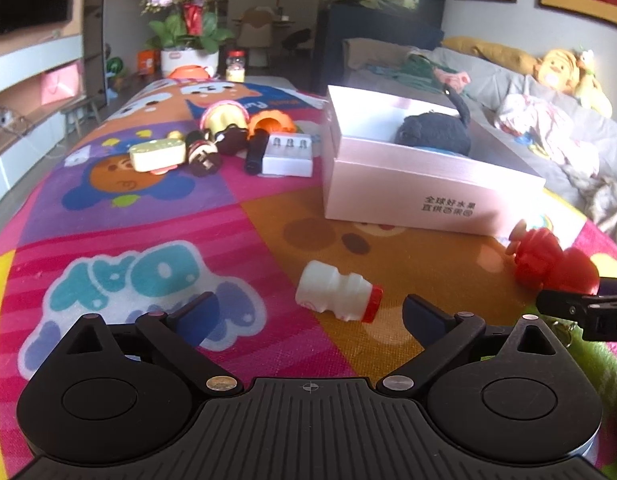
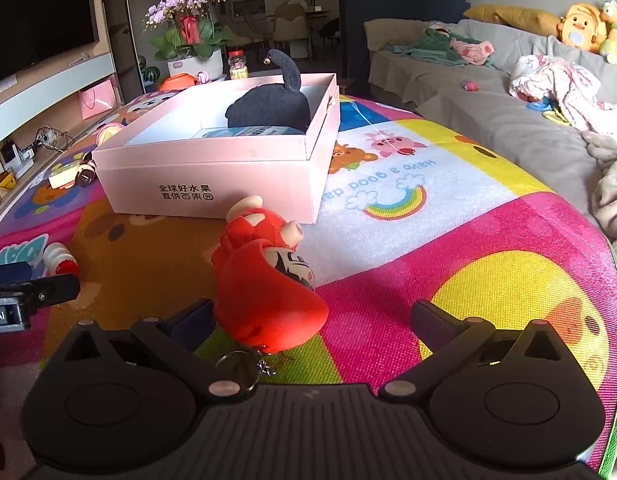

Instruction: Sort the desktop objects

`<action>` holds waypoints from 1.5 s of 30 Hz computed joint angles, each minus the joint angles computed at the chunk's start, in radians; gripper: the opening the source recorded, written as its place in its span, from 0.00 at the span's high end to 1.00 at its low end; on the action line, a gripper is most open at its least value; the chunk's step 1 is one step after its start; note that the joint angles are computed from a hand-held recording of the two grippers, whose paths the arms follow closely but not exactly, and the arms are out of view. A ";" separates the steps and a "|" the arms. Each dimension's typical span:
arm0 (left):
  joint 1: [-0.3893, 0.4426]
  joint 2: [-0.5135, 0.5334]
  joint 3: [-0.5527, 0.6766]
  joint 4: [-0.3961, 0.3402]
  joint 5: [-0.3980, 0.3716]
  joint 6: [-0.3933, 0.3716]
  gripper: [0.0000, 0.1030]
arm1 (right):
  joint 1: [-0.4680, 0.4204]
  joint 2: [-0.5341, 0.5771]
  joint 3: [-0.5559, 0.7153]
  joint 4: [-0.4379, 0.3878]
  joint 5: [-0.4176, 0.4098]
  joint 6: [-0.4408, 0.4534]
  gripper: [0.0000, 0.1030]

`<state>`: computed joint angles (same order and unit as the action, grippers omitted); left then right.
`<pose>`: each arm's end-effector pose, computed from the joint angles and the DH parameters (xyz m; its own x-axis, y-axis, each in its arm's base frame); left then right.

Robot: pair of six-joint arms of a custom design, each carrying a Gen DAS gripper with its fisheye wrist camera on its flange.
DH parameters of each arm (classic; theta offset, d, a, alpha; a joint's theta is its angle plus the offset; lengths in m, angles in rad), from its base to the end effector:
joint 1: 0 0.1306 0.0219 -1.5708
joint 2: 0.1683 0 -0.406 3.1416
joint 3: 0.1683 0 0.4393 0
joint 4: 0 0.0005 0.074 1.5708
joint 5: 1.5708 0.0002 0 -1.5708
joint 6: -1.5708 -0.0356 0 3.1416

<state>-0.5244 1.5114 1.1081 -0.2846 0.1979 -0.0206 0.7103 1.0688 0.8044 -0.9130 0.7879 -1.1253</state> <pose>0.4759 -0.2839 0.2925 -0.5367 0.3338 -0.7750 0.6336 0.7659 -0.1089 0.2827 0.2092 0.3078 -0.5309 0.3830 -0.7560 0.5225 0.8502 0.0638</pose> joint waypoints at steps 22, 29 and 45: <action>0.006 -0.002 -0.001 0.001 0.026 0.014 0.00 | -0.039 0.023 0.047 0.144 -0.108 0.096 0.06; -0.004 0.000 0.002 -0.009 0.001 -0.006 0.00 | -0.091 0.099 0.112 0.114 -0.148 0.118 0.31; -0.027 0.023 0.030 -0.001 0.008 -0.218 0.27 | 0.068 -0.014 0.061 0.016 -0.113 0.210 0.51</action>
